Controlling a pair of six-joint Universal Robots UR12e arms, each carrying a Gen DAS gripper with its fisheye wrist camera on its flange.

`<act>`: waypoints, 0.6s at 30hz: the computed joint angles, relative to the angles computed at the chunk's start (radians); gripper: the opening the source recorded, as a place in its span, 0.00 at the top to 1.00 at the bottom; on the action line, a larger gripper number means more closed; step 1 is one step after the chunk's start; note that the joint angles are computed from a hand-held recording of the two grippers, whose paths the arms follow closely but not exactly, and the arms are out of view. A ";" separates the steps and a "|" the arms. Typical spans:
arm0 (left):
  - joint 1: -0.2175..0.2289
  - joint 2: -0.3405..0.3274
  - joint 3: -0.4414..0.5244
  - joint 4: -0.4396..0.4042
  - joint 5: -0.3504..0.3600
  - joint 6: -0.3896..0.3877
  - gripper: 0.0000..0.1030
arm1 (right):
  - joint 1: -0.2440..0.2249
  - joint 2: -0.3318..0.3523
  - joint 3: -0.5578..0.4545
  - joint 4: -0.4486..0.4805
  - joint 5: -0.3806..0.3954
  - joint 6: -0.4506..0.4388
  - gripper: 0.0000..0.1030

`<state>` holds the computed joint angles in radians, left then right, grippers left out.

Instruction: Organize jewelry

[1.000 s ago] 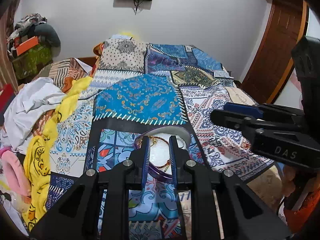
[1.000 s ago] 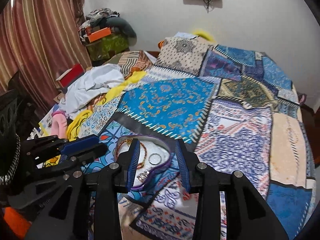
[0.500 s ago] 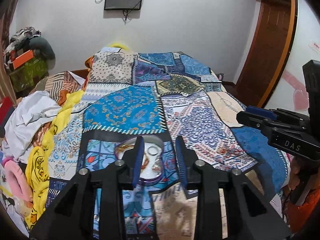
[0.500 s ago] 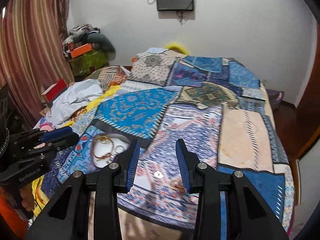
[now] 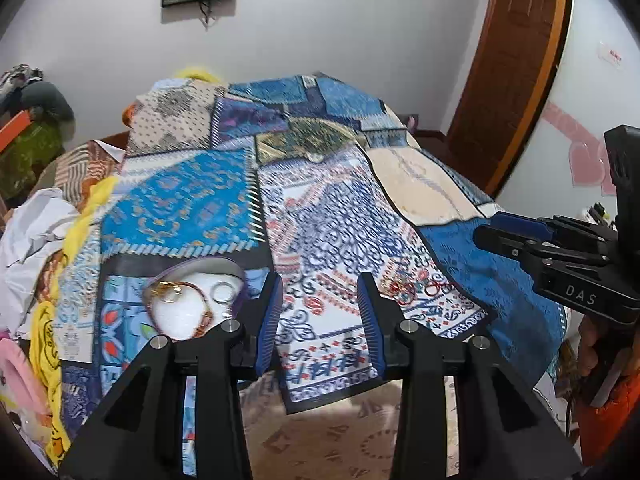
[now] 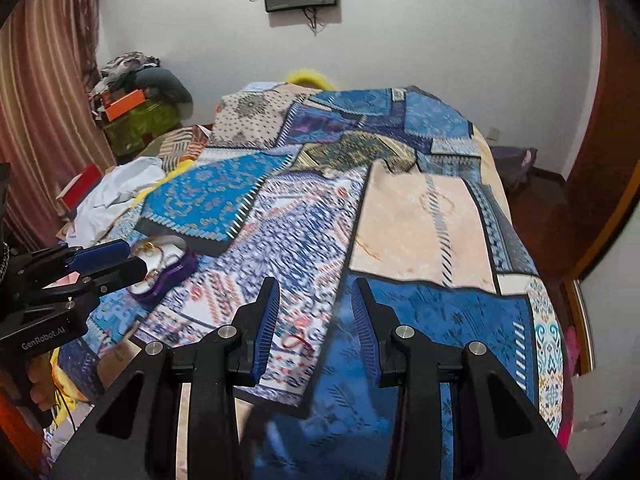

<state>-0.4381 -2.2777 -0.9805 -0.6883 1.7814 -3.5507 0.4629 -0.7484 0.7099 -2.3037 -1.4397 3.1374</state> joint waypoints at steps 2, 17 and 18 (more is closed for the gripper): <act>0.000 -0.011 0.015 -0.020 -0.015 0.003 0.64 | -0.004 -0.001 0.008 0.010 0.005 0.003 0.67; 0.008 -0.078 0.092 -0.119 -0.092 0.017 0.64 | -0.017 0.001 0.034 0.089 0.075 -0.028 0.67; 0.009 -0.080 0.095 -0.121 -0.094 0.017 0.64 | -0.016 0.006 0.025 0.095 0.079 -0.033 0.67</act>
<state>-0.4293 -2.3581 -0.8859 -0.8092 1.6871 -3.5339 0.4472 -0.7421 0.7351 -2.2092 -1.3604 3.1046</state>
